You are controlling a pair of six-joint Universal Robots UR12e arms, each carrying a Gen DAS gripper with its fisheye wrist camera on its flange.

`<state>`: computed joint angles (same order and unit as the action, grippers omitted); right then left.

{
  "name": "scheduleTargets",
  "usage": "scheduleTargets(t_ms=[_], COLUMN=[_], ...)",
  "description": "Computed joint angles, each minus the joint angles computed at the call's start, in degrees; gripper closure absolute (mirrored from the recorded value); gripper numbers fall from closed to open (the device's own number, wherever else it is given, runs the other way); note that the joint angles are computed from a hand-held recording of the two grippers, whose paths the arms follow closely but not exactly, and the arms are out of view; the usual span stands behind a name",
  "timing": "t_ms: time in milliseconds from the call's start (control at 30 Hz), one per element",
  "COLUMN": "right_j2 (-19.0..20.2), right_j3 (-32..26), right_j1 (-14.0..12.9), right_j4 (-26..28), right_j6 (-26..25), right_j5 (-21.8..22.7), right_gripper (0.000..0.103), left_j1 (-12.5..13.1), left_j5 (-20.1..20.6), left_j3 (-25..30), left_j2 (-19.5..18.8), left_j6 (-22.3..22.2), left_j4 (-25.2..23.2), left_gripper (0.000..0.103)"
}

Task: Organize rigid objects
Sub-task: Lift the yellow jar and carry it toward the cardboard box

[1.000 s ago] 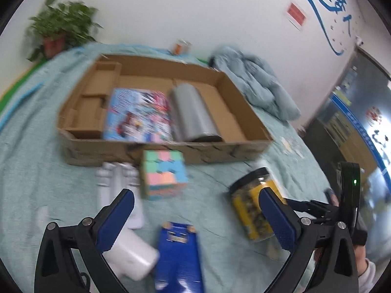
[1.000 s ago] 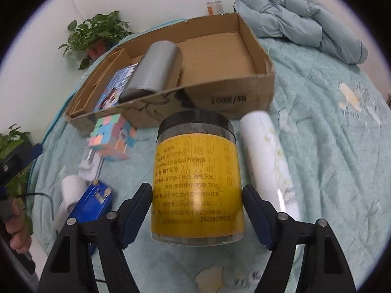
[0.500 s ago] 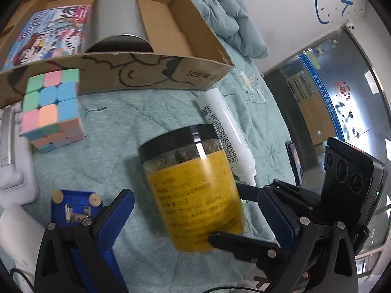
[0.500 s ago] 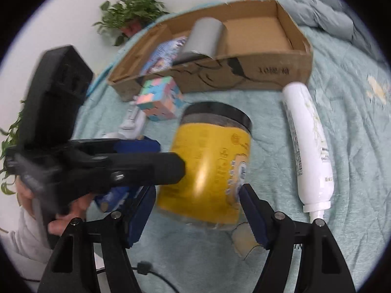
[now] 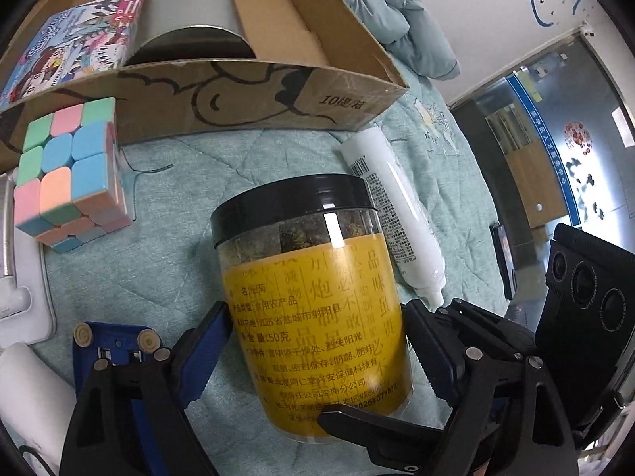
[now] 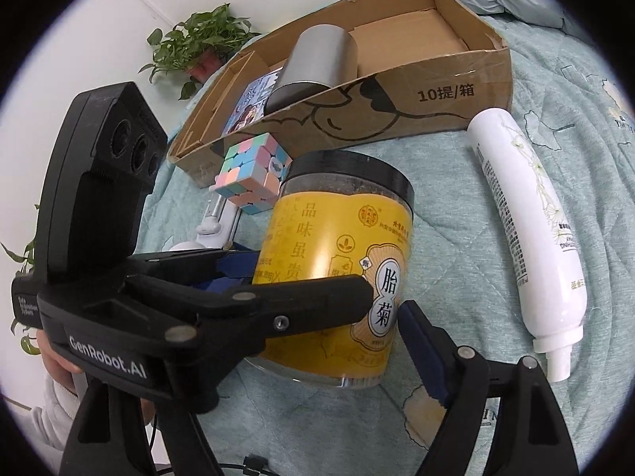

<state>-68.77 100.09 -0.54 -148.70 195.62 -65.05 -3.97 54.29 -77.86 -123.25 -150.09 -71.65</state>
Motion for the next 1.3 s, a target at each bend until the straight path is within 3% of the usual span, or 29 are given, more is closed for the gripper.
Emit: scheduleTargets(t_ms=[100,367,533,733,1000,1300], right_j2=[0.2,-0.6,-0.5,0.7,3.0,6.6], right_j3=[-0.5,-1.4,-3.1,-6.6,-11.6,-16.9], right_j1=[0.0,0.3,0.4,-0.3,-1.9,-3.2], right_j4=[0.0,-6.5,-10.1,-10.0,-7.0,-1.0], right_j6=[-0.2,-2.1,-3.2,-5.2,-7.7,-9.0], right_j5=[-0.2,-2.4,-4.4,-4.9,-3.5,-0.9], right_gripper=[0.023,0.023,0.023,0.023,0.023,0.023], left_j1=[0.2,1.0,0.7,-0.2,-1.5,-3.0], left_j5=[-0.9,-5.0,-6.5,-7.1,-6.3,-3.4], left_j3=[0.3,-0.2,2.7,6.6,14.5,23.7], left_j2=[0.1,2.4,1.9,0.3,-3.9,-10.3], left_j6=[-1.9,-3.7,-4.1,-6.2,-9.2,-12.8], left_j4=[1.1,9.9,12.2,15.6,15.3,9.8], left_gripper=[0.018,0.018,0.018,0.018,0.018,0.018])
